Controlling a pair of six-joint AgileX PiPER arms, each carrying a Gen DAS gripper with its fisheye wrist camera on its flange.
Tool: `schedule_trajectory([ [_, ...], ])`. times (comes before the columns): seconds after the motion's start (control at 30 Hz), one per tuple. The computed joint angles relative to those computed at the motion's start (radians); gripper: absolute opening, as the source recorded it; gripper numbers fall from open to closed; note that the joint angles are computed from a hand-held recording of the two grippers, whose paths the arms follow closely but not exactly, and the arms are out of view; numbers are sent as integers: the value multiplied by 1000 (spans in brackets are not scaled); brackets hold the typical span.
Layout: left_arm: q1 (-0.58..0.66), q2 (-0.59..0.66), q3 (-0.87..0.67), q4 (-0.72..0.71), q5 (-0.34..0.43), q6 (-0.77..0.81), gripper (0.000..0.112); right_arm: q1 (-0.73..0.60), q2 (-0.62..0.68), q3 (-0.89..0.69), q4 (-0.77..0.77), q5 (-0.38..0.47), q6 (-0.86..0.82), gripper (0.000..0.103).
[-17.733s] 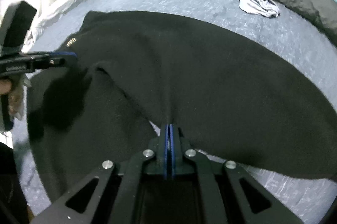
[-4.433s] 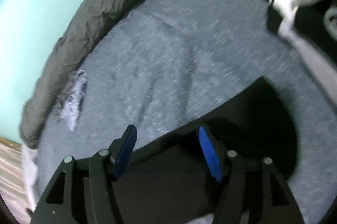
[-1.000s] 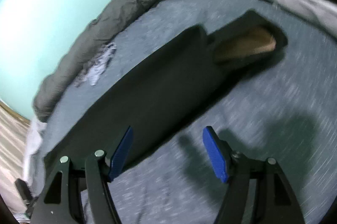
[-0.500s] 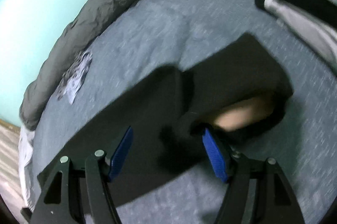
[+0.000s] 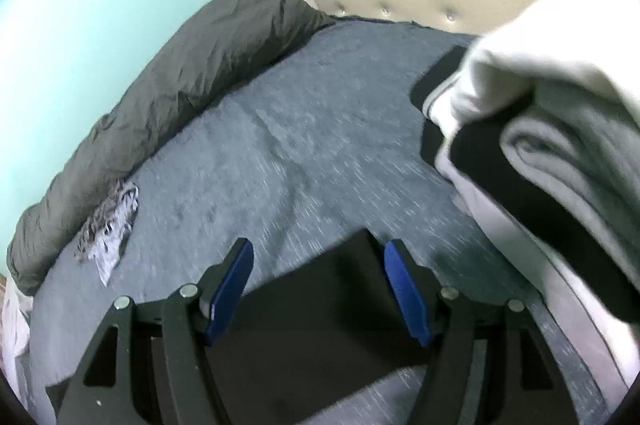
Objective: Fold clothes
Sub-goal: 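Close the right tool on the end of the folded hoodie strip, then lift the strip end with the right tool and fold it over the strip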
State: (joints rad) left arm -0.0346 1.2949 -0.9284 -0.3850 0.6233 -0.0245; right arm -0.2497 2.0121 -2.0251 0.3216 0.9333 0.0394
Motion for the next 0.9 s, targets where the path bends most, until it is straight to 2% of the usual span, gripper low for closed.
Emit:
schedule_trajectory([
  [0.23, -15, -2, -2, 8, 1, -12, 103, -43, -108, 310, 8, -89, -48, 69],
  [0.3, -17, -3, 0, 9, 1, -14, 103, -54, -106, 342, 3, -97, -44, 69],
  [0.57, -18, -7, 8, 14, -2, -19, 103, -105, -65, 360, 196, -117, -100, 69],
  [0.63, -19, -9, 12, 15, -4, -19, 103, -121, -51, 362, 262, -123, -114, 61],
  [0.7, -19, -10, 14, 17, -4, -19, 103, -118, -34, 338, 255, -114, -103, 36],
  [0.73, -19, -10, 15, 17, -4, -20, 103, -112, -32, 331, 230, -108, -96, 31],
  [0.77, -19, -10, 15, 18, -4, -20, 103, -106, -31, 324, 210, -104, -92, 18],
  [0.9, -18, -11, 18, 20, -2, -18, 103, -110, -46, 316, 220, -108, -136, 11],
])
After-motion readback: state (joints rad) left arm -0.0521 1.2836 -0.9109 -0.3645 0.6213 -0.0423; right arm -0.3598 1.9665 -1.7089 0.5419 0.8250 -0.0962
